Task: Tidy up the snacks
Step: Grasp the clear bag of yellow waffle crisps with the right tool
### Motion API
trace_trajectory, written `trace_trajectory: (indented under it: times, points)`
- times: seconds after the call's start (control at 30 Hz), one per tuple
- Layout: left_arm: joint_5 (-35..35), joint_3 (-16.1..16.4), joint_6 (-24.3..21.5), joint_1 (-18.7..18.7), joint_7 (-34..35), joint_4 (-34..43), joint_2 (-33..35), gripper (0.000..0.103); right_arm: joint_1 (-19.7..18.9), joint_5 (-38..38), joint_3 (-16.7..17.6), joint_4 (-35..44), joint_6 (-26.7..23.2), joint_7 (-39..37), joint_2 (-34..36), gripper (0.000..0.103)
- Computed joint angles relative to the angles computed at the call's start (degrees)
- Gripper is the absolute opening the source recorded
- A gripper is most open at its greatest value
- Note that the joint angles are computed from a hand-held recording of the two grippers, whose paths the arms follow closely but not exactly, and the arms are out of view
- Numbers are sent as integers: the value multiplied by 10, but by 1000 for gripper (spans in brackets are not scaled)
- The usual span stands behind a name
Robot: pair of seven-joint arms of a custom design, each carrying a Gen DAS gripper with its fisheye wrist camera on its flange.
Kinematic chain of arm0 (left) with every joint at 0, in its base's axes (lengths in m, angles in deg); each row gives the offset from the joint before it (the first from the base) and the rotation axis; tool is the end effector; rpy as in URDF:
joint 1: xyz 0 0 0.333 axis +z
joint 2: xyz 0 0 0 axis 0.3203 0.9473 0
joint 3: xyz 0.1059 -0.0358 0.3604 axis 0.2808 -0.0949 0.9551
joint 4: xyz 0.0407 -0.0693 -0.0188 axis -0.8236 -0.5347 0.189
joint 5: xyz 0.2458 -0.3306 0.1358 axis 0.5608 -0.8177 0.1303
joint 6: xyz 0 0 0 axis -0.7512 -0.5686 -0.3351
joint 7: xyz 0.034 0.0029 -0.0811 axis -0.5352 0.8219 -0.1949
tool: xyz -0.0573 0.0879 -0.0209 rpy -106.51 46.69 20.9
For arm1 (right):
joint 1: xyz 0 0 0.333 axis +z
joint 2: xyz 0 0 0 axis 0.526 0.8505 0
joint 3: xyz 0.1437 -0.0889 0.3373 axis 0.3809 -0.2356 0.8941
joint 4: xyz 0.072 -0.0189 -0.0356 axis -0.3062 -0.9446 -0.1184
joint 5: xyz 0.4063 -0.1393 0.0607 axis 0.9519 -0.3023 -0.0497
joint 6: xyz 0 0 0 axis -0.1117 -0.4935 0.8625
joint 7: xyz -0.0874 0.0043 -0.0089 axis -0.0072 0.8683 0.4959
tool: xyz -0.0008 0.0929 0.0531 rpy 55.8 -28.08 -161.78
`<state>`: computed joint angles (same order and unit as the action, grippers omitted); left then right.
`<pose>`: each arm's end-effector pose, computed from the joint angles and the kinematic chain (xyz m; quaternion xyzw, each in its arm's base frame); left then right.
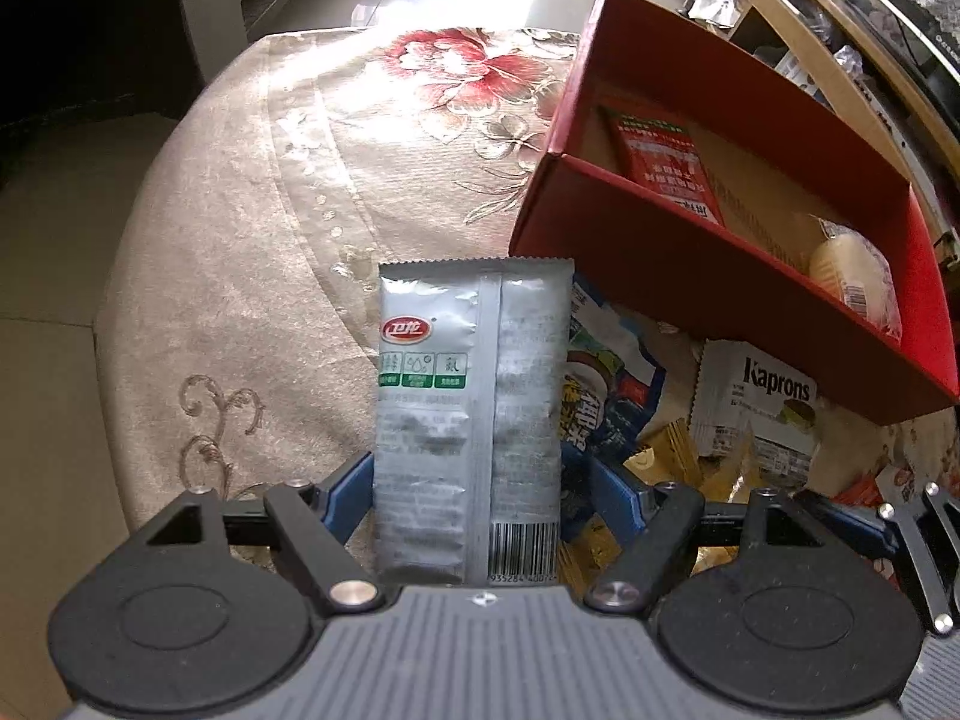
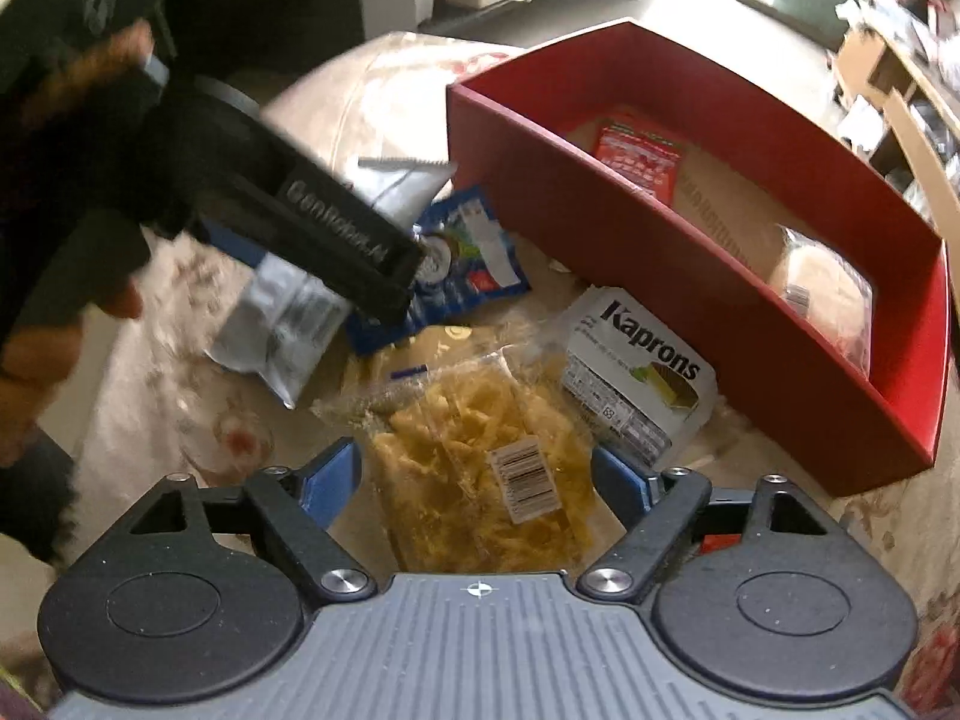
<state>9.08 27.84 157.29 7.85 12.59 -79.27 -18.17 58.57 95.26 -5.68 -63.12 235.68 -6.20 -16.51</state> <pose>0.4289 -0.2125 0.3091 -0.8920 0.4112 -0.1509 0.1119 0.4986 0.3350 0.3465 -0.9536 0.1953 -0.0778 0.2153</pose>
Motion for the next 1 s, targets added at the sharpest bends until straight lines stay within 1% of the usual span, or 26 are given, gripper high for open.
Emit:
trace_trajectory:
  times: [0.1,0.17,0.2,0.23,0.27,0.3,0.4,0.5,0.53,0.57,0.6,0.63,0.7,0.8,0.83,1.0]
  points:
    - [0,1,7,2,-3,-3,-2,78,14,-26,-10,-1,21,34,10,91]
    - [1,2,9,3,-7,-7,-5,78,18,-38,-17,5,14,65,16,90]
    - [5,2,11,4,-13,-9,-6,79,23,-52,-26,11,-1,95,20,92]
    - [8,2,13,5,-19,-10,-6,79,32,-78,-39,18,-15,137,28,99]
    - [11,2,12,6,-23,-10,-7,79,24,-65,-33,19,-13,142,33,101]
    - [13,1,11,6,-24,-10,-6,79,14,-49,-22,21,-16,131,35,103]
    - [19,-1,5,5,-26,-8,-5,80,21,-64,-24,13,2,148,35,103]
    - [32,-1,2,4,-34,-6,-5,80,22,-74,-27,17,-5,164,37,103]
    - [35,-1,1,4,-35,-6,-5,79,28,-88,-33,18,-7,179,36,101]
    - [40,-1,1,4,-36,-5,-6,74,31,-97,-35,20,-7,190,37,98]
    - [43,-2,0,3,-37,-4,-6,70,30,-99,-35,19,-6,195,35,89]
    - [47,-2,1,3,-37,-3,-6,67,23,-90,-29,16,-7,189,30,82]
    - [41,-3,1,1,-27,-1,-8,56,4,-54,-12,7,-7,156,16,80]
    - [25,-7,-12,-6,-1,5,-9,51,9,-67,-19,-15,23,159,-2,80]
    - [21,-9,-15,-8,5,6,-10,51,7,-62,-17,-20,27,156,-8,80]
    - [20,-16,-23,-19,9,3,-19,49,-16,32,5,-39,34,97,-38,80]
